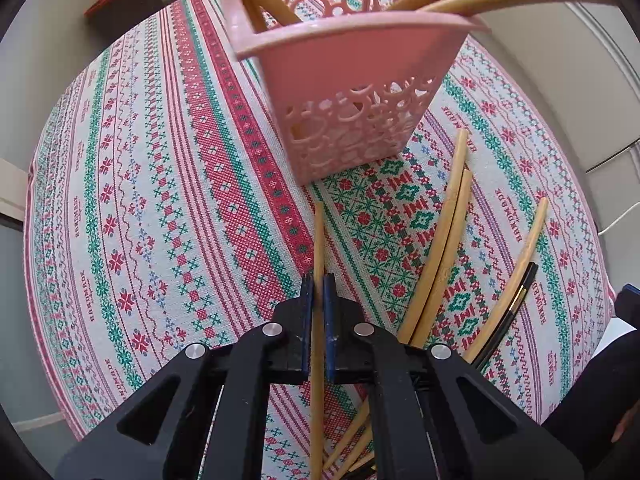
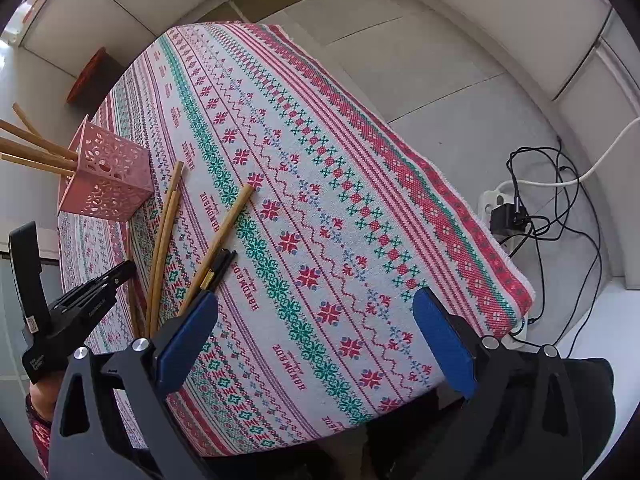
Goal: Organize utensils
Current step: 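Lower the left tool onto a loose chopstick and close it, then grasp a chopstick with the right tool while the left tool lifts its chopstick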
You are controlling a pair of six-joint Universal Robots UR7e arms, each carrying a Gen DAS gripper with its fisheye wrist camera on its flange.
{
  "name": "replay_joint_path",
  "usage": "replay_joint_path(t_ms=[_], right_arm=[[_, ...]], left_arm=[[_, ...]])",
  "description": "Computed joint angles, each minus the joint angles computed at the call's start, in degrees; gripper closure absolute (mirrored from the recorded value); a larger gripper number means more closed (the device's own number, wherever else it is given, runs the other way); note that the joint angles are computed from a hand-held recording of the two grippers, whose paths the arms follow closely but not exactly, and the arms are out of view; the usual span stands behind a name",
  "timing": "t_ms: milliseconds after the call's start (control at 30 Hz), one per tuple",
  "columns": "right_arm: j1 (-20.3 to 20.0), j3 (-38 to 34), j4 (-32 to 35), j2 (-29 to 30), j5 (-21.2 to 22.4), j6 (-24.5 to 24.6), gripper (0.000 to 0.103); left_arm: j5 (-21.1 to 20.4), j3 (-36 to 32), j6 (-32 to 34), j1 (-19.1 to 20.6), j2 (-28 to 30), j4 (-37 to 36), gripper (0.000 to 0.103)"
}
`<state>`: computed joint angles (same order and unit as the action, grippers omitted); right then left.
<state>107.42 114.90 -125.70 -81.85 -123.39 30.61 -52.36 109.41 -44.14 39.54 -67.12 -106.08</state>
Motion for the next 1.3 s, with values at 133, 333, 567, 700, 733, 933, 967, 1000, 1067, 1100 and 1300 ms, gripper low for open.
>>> replay_joint_path(t_ms=[133, 333, 567, 700, 733, 933, 967, 1000, 1067, 1100, 1300], right_arm=[[-0.5, -1.1, -0.3, 1.7, 2.1, 1.6, 0.011], [-1.2, -3.8, -0.2, 5.3, 5.1, 3.9, 0.024], [-1.9, -7.4, 0.5, 9.7, 5.9, 7.5, 0.035], [-1.1, -10.3, 3.0, 13.3, 3.5, 9.7, 0.046], [-1.0, -10.8, 3.7, 14.0, 3.4, 10.4, 0.051], [2.8, -13.6, 4.9, 19.9, -5.2, 17.0, 0.087], [2.8, -13.4, 3.4, 20.3, -5.5, 18.0, 0.089], [2.8, -13.0, 1.6, 20.3, -5.7, 19.1, 0.091], [2.5, -11.7, -2.4, 19.9, -4.6, 19.8, 0.093], [2.0, -10.2, -5.9, 19.2, -3.4, 19.6, 0.094], [0.8, -1.8, -24.5, 13.4, 2.3, 10.7, 0.095]], left_arm=[[0.2, 3.4, 0.0, -1.7, -6.5, -2.4, 0.098], [2.0, 8.5, -1.4, -8.2, -16.6, -4.1, 0.098], [5.4, 10.2, -1.2, -12.1, -19.1, -7.5, 0.098], [5.5, 10.2, -1.1, -12.4, -19.9, -7.6, 0.098], [5.6, 10.3, -1.0, -12.5, -20.1, -7.9, 0.098], [6.3, 10.4, -1.1, -12.5, -20.4, -7.7, 0.098], [6.5, 10.4, -1.4, -12.4, -20.4, -7.4, 0.098], [6.5, 10.4, -1.5, -12.4, -20.5, -7.4, 0.098], [6.6, 10.6, -1.3, -12.5, -20.7, -7.7, 0.098], [6.8, 10.7, -1.3, -12.6, -20.8, -8.0, 0.098], [8.2, 11.4, -1.3, -13.9, -21.7, -9.3, 0.098]])
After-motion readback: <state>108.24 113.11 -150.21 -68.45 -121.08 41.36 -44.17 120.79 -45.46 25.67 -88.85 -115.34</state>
